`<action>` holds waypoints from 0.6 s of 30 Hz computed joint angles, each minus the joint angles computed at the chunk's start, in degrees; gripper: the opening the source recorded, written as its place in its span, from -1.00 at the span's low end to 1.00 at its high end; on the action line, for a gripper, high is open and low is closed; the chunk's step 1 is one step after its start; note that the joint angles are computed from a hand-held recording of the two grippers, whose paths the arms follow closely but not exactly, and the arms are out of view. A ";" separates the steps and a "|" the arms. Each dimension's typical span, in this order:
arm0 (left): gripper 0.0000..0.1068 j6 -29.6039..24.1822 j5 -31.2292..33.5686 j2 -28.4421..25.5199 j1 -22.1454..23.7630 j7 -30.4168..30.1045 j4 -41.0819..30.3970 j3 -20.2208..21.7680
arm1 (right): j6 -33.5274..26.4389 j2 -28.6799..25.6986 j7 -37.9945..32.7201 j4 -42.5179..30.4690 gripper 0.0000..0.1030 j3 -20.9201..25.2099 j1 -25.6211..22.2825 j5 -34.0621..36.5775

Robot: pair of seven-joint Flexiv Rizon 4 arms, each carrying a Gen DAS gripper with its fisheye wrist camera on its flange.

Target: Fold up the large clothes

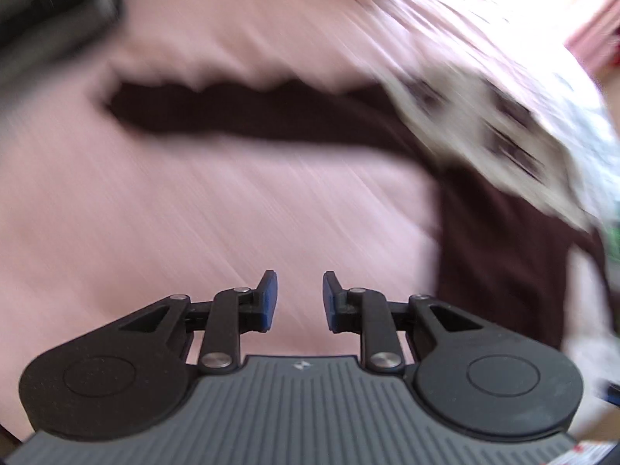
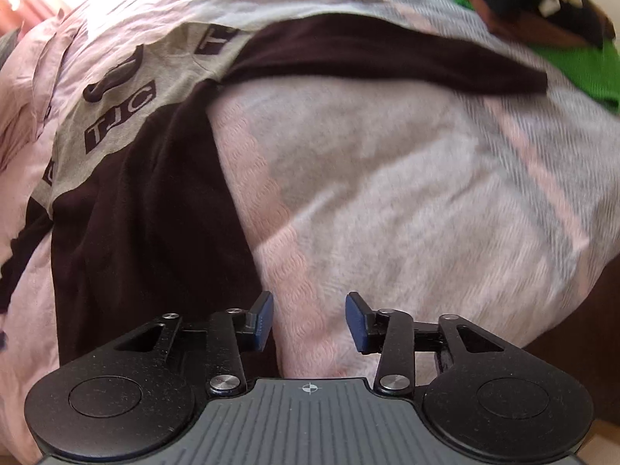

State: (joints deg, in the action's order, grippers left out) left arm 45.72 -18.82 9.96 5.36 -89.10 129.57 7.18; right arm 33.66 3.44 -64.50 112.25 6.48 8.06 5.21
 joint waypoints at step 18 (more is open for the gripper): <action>-0.86 18.47 20.14 -5.32 -11.60 -23.14 -3.79 -20.75 | -1.69 3.17 -16.82 4.90 -0.19 -5.01 -6.88 3.55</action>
